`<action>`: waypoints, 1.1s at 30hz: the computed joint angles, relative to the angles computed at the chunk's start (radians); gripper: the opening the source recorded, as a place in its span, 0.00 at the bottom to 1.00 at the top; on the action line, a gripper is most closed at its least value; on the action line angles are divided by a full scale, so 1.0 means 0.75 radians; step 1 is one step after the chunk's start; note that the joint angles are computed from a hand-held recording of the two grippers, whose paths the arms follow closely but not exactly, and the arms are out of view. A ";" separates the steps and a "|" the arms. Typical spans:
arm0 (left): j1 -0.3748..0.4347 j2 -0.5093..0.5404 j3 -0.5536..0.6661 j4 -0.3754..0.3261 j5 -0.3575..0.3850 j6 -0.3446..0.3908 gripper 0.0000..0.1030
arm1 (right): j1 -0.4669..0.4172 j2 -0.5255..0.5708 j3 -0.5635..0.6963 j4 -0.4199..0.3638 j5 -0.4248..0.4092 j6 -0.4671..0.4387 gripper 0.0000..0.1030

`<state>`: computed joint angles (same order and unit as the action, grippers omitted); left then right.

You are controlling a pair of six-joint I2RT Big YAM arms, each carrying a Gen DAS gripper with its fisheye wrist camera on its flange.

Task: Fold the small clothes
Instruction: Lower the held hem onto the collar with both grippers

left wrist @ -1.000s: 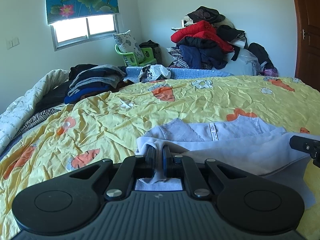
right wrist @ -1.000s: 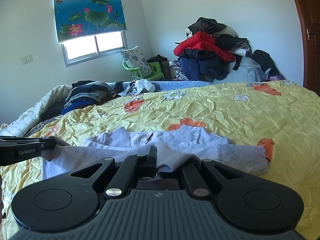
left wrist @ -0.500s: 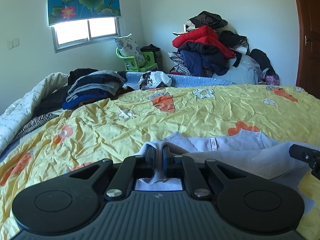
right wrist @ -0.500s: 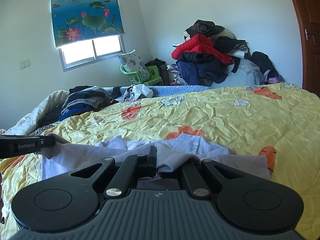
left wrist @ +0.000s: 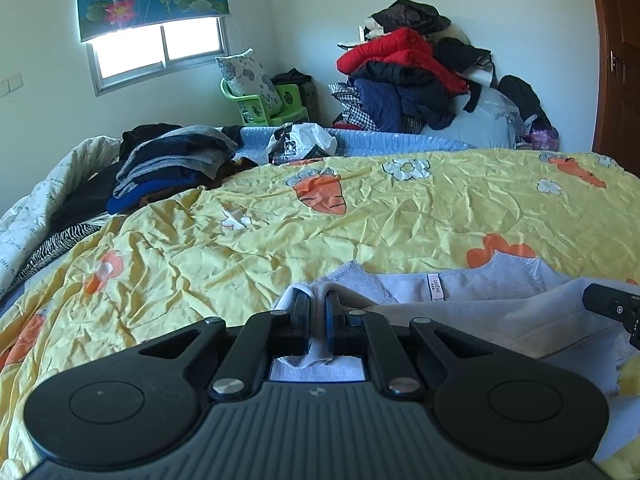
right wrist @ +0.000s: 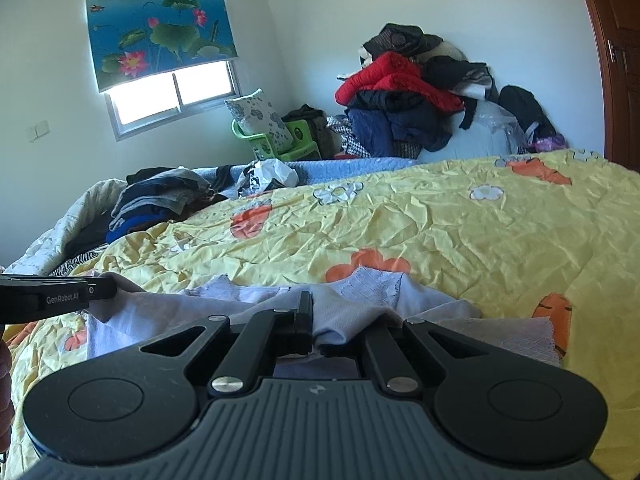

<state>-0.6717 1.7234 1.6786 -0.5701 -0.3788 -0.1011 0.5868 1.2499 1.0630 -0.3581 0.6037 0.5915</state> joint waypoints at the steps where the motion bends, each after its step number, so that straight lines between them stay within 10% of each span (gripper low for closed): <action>1: 0.002 0.013 0.014 -0.006 0.001 0.002 0.07 | -0.009 0.007 0.003 0.000 -0.011 0.004 0.05; 33: 0.045 0.267 0.305 -0.216 0.095 -0.015 0.07 | -0.260 0.136 0.074 -0.052 -0.445 0.145 0.06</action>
